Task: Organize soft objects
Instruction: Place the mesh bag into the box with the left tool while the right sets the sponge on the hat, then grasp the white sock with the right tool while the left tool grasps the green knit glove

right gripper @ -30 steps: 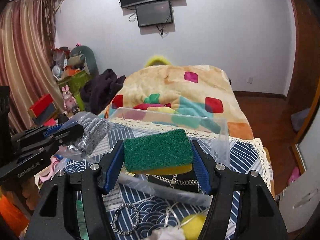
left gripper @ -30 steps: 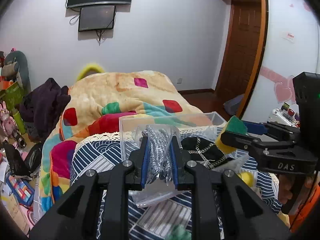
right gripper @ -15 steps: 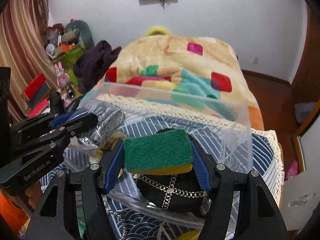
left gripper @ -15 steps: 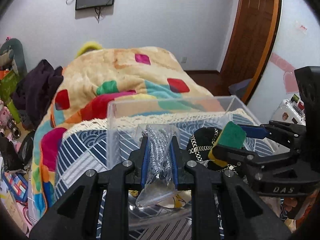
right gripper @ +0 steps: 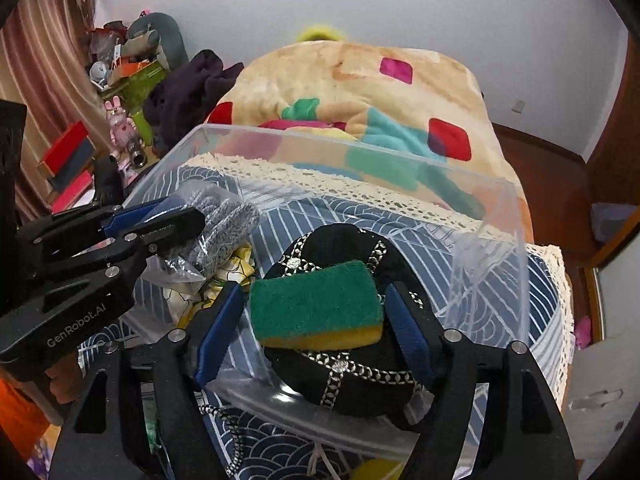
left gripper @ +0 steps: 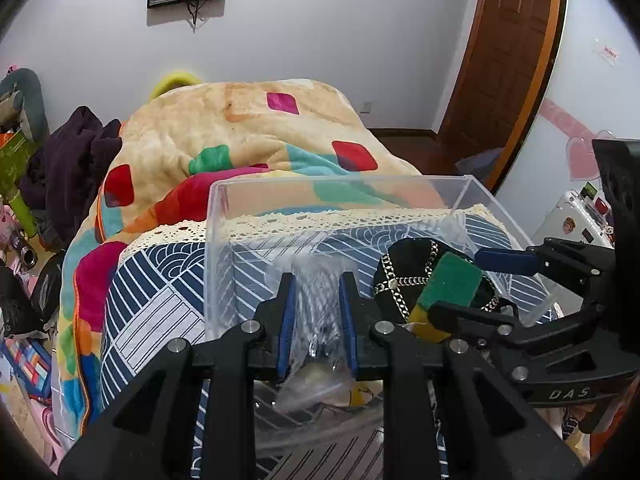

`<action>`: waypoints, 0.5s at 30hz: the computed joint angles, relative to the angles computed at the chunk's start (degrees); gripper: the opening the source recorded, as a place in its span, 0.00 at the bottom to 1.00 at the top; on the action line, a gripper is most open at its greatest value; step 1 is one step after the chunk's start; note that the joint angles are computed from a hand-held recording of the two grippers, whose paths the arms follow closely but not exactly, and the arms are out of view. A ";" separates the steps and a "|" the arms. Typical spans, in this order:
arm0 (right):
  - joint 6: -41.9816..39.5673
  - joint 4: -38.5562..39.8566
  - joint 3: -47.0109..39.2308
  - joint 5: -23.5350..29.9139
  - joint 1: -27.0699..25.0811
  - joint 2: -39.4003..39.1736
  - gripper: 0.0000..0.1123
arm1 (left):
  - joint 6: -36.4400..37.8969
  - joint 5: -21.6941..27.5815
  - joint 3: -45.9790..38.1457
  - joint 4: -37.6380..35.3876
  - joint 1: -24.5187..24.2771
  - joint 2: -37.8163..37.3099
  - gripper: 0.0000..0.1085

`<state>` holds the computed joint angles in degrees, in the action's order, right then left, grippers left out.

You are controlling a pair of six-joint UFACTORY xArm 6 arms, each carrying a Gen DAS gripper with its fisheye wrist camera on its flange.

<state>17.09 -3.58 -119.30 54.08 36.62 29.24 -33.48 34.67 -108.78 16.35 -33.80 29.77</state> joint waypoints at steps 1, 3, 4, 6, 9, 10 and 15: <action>0.05 -0.41 0.19 -0.20 0.05 -0.19 0.63 | -0.40 -0.74 0.97 0.49 -0.02 -0.80 0.26; 0.51 -1.90 2.21 -1.35 0.35 -1.78 0.63 | -1.54 -1.96 2.53 2.00 -0.04 -2.16 0.32; 1.08 -2.98 3.53 -2.10 0.56 -2.82 0.63 | -2.62 -2.80 3.65 3.28 -0.04 -3.14 0.35; 1.82 -4.54 5.95 -3.82 0.89 -4.80 0.63 | -3.99 -4.96 6.64 4.79 0.02 -5.72 0.39; 3.61 -7.20 10.80 -7.82 1.49 -8.70 0.64 | -5.98 -6.76 10.15 7.17 -0.07 -8.99 0.51; 4.37 -8.06 12.21 -8.99 1.63 -9.92 0.65 | -7.33 -7.28 11.39 8.78 -0.16 -10.12 0.54; 11.39 -14.01 21.65 -17.12 2.06 -16.99 0.76 | -14.34 -8.76 18.21 16.93 -1.28 -15.96 0.75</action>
<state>28.48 -17.58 -97.64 36.96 38.69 12.26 -47.82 25.91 -90.57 33.28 -35.08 13.81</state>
